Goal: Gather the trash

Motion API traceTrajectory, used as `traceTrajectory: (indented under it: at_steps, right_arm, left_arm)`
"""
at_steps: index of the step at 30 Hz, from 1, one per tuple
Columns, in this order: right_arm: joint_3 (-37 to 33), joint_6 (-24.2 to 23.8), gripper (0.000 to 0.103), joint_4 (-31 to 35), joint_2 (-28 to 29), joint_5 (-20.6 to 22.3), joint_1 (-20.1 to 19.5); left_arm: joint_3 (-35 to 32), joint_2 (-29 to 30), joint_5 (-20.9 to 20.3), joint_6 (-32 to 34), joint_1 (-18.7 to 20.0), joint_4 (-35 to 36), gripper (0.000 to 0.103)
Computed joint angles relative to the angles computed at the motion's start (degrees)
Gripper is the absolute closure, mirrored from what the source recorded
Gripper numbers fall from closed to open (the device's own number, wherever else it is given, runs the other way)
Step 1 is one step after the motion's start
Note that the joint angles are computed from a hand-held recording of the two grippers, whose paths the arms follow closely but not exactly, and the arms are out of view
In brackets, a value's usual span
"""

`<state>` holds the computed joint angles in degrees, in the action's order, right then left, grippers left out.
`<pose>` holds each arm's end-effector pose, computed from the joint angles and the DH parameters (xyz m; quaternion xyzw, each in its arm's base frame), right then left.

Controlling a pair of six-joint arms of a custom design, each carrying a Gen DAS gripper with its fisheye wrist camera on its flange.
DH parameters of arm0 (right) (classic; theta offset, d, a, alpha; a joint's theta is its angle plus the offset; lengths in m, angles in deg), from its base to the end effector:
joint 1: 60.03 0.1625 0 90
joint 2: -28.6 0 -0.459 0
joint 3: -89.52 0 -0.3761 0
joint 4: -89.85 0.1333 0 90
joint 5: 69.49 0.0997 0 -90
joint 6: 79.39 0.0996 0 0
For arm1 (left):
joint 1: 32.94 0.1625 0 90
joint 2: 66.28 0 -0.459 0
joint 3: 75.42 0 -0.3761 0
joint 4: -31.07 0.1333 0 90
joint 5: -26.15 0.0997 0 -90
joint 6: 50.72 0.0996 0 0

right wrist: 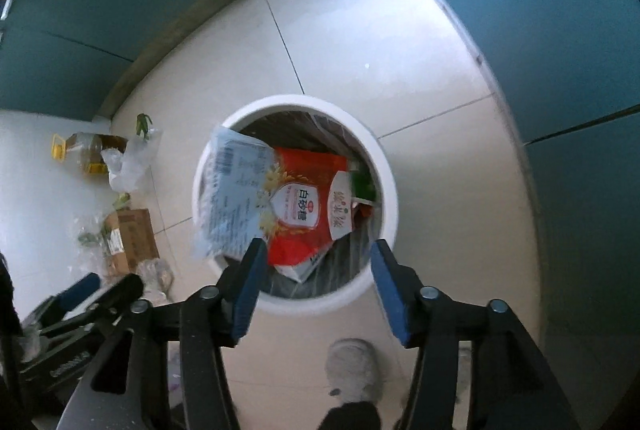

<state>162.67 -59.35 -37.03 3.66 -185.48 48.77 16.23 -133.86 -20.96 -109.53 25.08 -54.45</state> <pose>0.3256 -0.6783 -0.0317 0.0117 -0.9698 -0.0163 0.2430 -0.1319 -0.5910 0.3217 -0.1216 0.8983 -0.0911 0.4122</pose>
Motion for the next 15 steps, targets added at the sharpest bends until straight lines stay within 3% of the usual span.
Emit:
traceTrajectory:
  at_steps: [1, 3, 7, 15]
  right_arm:
    - [0.4, -0.3, 0.026, 0.8, -1.3, -0.8, 1.0]
    - [1.4, -0.6, 0.013, 2.5, -4.2, -3.0, 3.6]
    - [1.6, -0.4, 0.0, 8.1, -9.6, -6.6, 8.5]
    - [-4.1, 1.9, 0.0, 21.3, -17.7, -9.6, 17.1]
  left_arm:
    - [-0.3, -0.7, 0.3, -1.5, -1.3, 1.6, 0.009]
    - [-1.8, -2.0, 0.3, -4.6, -4.2, 5.7, 0.009]
    - [-6.2, -3.4, -0.1, -10.4, -10.1, 14.7, 0.009]
    - [-19.8, -2.6, -2.3, -19.7, -21.4, 33.1, 0.009]
